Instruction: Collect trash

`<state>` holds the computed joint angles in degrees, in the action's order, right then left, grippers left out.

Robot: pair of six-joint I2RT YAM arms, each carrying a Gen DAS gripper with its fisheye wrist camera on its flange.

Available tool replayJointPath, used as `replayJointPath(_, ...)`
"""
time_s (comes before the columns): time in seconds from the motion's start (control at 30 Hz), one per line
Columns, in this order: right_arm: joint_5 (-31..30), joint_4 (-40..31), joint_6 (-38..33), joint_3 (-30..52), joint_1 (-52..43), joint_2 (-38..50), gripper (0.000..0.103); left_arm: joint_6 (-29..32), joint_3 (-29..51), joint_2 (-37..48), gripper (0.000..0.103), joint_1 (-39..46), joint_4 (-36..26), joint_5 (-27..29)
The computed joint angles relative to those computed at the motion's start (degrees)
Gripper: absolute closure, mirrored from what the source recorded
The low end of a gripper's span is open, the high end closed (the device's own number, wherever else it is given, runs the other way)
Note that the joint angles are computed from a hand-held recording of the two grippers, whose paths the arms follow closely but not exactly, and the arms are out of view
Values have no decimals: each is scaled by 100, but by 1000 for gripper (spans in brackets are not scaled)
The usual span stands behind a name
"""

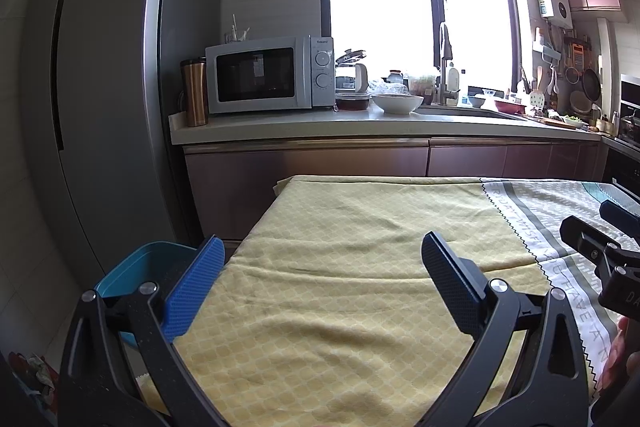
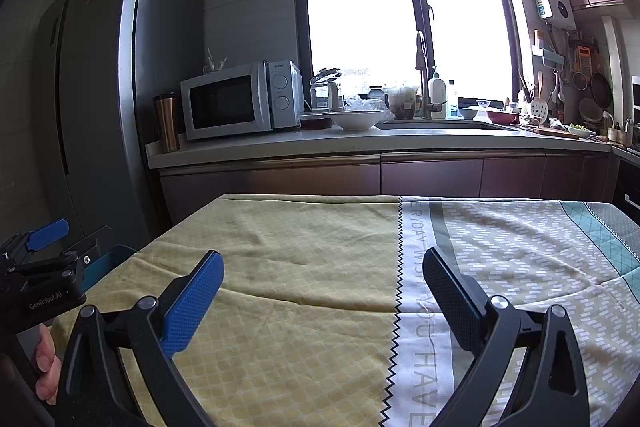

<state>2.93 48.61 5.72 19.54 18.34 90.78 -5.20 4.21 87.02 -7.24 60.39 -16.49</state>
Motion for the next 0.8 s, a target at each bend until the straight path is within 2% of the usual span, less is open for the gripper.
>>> replayJointPath(0.8,-137,6,-40,79,-111,68,7,-53,50,57,6,-134,-17,-118)
